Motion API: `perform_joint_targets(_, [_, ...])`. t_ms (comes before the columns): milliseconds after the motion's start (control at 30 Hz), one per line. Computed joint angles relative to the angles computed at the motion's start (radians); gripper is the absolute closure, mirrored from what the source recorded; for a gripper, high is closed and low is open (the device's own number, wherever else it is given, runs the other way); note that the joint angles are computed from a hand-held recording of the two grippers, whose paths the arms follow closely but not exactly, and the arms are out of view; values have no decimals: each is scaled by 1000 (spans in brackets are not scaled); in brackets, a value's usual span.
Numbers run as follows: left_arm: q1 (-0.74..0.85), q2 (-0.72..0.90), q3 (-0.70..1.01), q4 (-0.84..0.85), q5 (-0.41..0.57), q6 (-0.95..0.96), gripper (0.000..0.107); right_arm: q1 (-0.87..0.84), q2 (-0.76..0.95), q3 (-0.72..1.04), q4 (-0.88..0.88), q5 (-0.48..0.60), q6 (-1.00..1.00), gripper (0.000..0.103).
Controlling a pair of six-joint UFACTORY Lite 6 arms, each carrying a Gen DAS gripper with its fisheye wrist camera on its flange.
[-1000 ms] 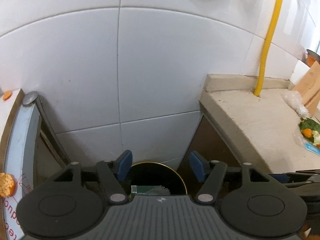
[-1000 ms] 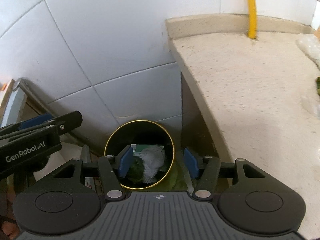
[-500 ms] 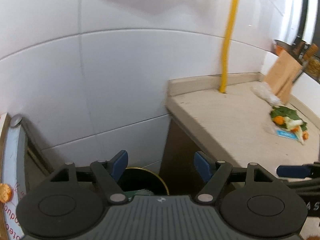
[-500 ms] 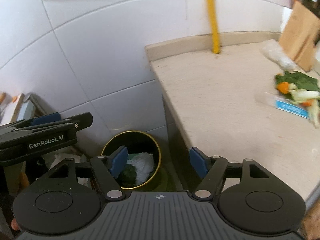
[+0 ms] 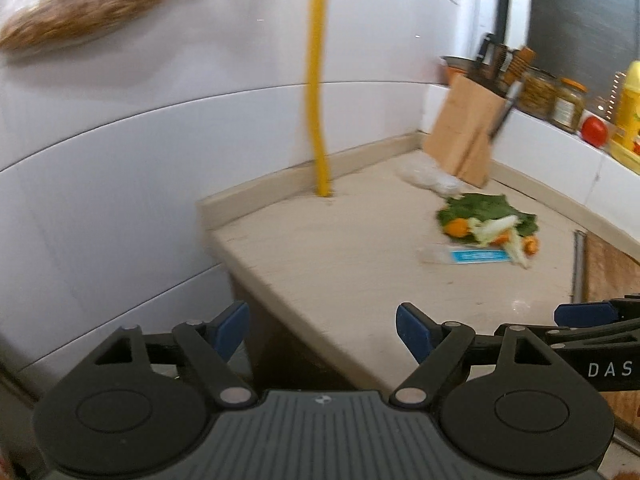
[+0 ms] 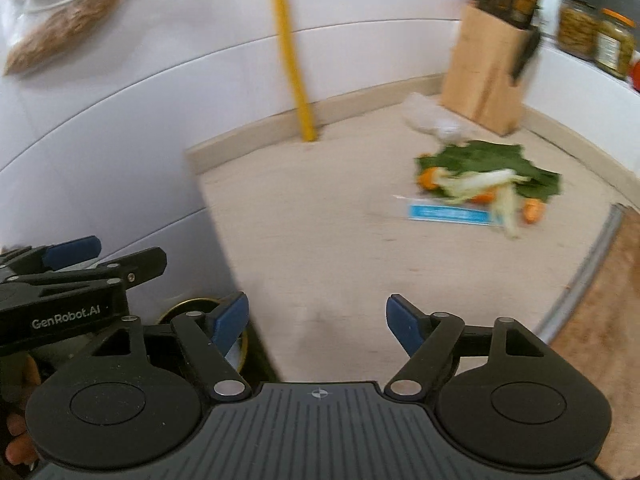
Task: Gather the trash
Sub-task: 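Raise both open tools back toward the countertop, then grasp the clear plastic bag with the left tool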
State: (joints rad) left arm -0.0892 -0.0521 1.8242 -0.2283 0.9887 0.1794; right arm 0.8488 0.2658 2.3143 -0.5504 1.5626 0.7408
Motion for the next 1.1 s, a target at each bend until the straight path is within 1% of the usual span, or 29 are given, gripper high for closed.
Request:
perform_joint_targets(267, [-223,116,119,129,13,-131,31,-119,-207,-209,-2,-9,2,19])
perform_joint_targets(433, [-318,171,166,181,27,-172,31,-218,-294,-304,29,-26,-17,18])
perform_joint_targets(600, [-379,239,243,208,51,-190,31,-337,-373,-400,81,-69,-54,18])
perform_joint_targets(867, [-450,384,418,247,102,-230,31,-507,-425,-444,169,-98,-162,18])
perform_joint_targets(1000, [-484,485,562,268,142,-243,31,-615,-451,-461,229,-127,-237,18])
perform_joint_targets(1100, [-497,581,712,269,190,-231,31,-691,-477,-485,271,-149,-288,18])
